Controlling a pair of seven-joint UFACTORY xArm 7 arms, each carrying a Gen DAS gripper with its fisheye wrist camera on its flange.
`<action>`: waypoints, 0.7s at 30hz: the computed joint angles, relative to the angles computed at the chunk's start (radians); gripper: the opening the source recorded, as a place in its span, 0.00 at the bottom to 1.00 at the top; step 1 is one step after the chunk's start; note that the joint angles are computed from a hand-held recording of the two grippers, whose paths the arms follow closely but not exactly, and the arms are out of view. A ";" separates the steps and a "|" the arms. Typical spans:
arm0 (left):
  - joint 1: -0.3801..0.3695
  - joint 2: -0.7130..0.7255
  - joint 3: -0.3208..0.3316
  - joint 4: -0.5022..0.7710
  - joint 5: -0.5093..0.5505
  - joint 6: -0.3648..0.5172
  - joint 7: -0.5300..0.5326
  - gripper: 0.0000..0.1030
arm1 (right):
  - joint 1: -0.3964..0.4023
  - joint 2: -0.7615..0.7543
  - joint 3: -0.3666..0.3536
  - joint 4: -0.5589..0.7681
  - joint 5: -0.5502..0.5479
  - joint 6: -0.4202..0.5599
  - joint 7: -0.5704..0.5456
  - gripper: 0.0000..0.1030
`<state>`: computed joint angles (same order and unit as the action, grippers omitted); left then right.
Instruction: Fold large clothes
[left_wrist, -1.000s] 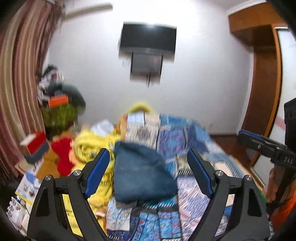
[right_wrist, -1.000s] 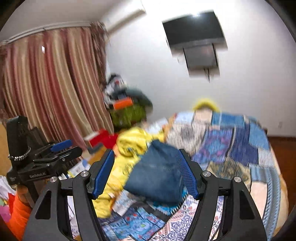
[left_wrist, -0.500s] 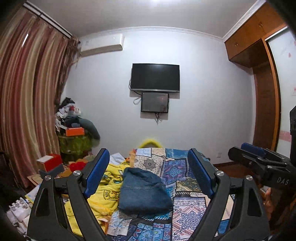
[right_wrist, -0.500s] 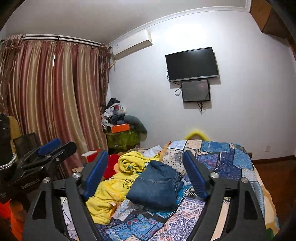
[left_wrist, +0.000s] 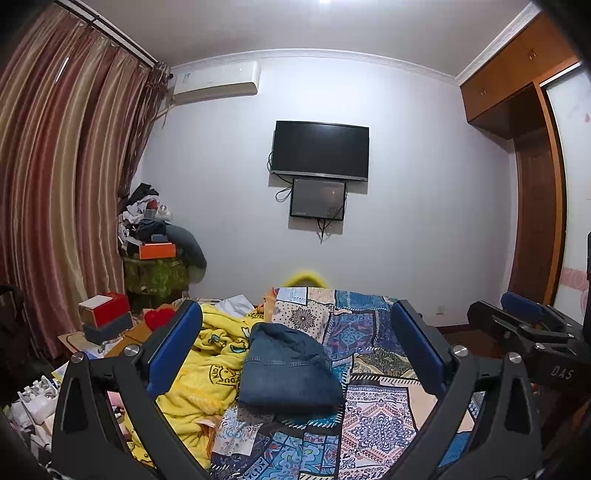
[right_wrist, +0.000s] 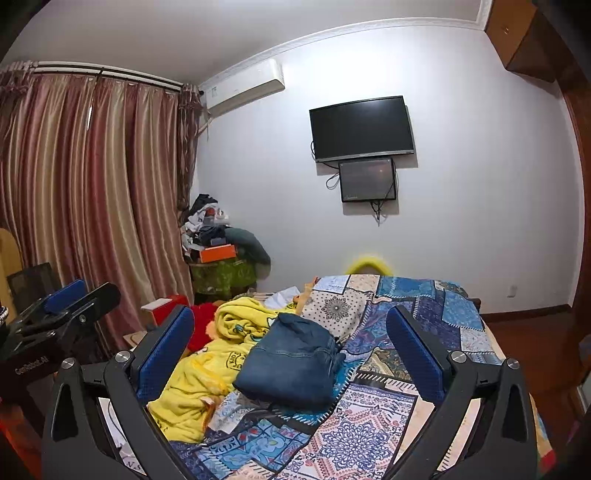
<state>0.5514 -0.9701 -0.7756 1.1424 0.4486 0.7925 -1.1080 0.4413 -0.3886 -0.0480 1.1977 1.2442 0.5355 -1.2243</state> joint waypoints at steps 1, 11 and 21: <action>0.001 0.000 -0.005 0.001 -0.001 0.004 0.000 0.99 | -0.001 0.002 0.001 0.004 -0.003 0.001 0.004 1.00; 0.005 0.018 -0.022 0.005 -0.010 0.010 -0.004 0.99 | -0.009 -0.003 0.000 -0.014 -0.015 -0.006 0.014 1.00; 0.008 0.024 -0.029 0.006 0.000 0.018 -0.012 1.00 | -0.010 -0.010 -0.005 -0.014 -0.045 -0.007 0.047 1.00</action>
<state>0.5595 -0.9459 -0.8046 1.1480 0.4482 0.8102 -1.1198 0.4315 -0.3988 -0.0529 1.1836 1.1994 0.5281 -1.1778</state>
